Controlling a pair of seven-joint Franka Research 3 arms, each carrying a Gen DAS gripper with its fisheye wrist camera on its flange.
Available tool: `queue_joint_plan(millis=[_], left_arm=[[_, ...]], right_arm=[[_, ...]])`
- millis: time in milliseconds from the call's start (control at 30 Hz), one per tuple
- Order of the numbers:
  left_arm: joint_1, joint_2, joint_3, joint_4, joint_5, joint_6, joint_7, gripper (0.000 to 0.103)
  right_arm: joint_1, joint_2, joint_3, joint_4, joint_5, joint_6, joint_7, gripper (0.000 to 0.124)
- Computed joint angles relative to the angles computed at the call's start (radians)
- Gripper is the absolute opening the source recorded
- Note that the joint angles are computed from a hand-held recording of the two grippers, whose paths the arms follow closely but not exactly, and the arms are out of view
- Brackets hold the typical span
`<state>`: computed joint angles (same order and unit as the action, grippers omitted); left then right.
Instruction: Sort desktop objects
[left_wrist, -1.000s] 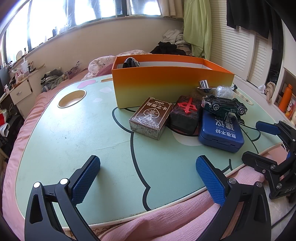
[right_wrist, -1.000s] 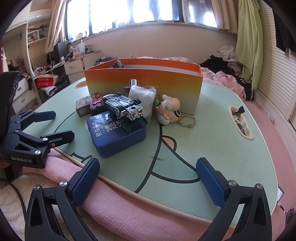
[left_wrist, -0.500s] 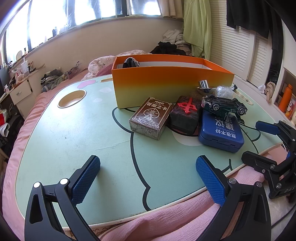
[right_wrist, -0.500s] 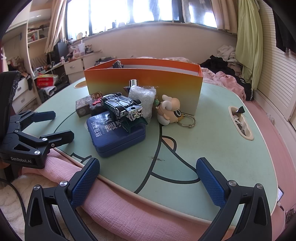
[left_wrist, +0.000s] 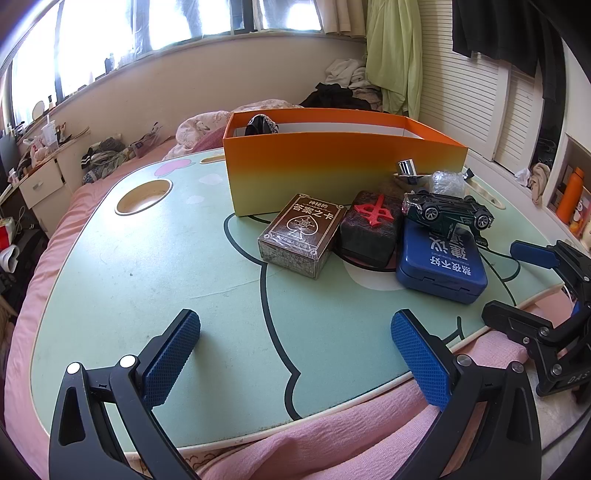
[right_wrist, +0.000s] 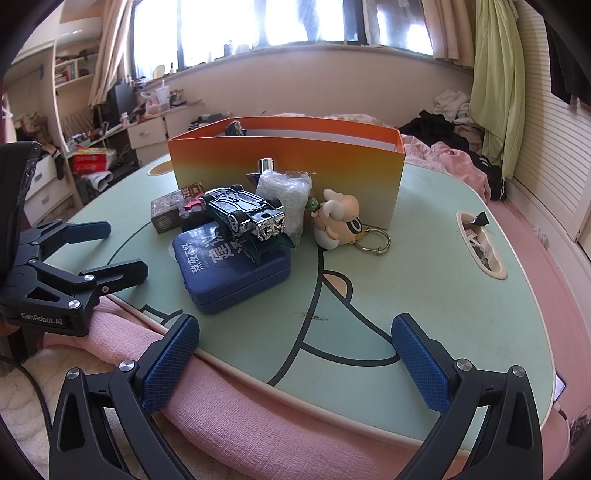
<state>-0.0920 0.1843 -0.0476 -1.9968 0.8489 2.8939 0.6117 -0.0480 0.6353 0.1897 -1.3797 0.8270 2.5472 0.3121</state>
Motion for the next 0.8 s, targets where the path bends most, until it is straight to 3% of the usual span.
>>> queue_joint_plan(millis=[700,800], left_arm=[[-0.001,-0.002,0.000,-0.002,0.003,0.000,-0.004,0.103],[-0.001,-0.002,0.000,-0.002,0.002,0.000,-0.003,0.103]], right_arm=[[0.000,0.000,0.000,0.002,-0.002,-0.002,0.001,0.103],[-0.001,0.003,0.000,0.021,-0.011,-0.044,0.003,0.103]])
